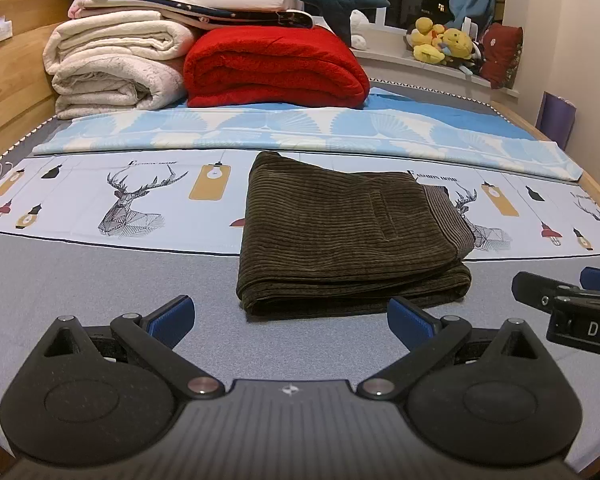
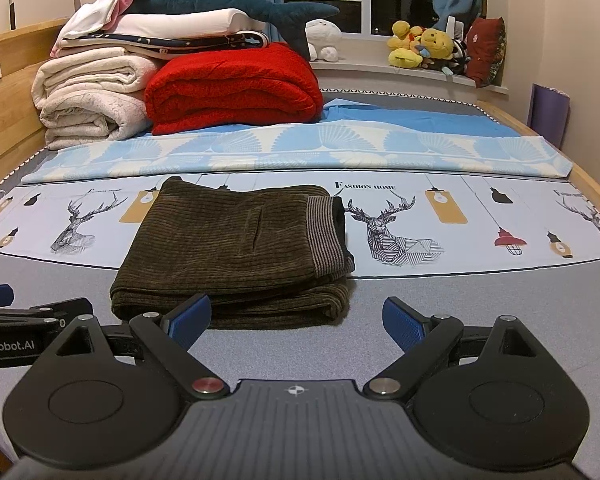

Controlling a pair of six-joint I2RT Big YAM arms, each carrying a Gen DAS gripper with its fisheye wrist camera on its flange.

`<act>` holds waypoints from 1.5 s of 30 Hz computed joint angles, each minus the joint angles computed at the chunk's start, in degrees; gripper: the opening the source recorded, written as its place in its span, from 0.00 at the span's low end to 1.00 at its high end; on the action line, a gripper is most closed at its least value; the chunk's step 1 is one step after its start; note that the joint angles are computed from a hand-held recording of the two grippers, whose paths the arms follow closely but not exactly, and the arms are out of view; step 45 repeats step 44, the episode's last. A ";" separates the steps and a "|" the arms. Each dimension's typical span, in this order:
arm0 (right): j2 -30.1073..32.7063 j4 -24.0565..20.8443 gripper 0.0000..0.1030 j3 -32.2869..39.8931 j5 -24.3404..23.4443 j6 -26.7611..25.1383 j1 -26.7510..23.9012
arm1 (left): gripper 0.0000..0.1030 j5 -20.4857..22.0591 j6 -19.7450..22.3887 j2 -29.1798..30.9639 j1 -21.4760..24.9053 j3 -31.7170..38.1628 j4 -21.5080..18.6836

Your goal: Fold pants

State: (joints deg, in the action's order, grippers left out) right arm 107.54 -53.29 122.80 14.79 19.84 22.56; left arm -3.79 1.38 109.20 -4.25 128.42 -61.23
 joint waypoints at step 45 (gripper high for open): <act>-0.02 0.02 0.90 -0.02 -0.22 -0.05 0.01 | 1.00 0.09 0.51 -0.22 -0.19 -0.62 1.11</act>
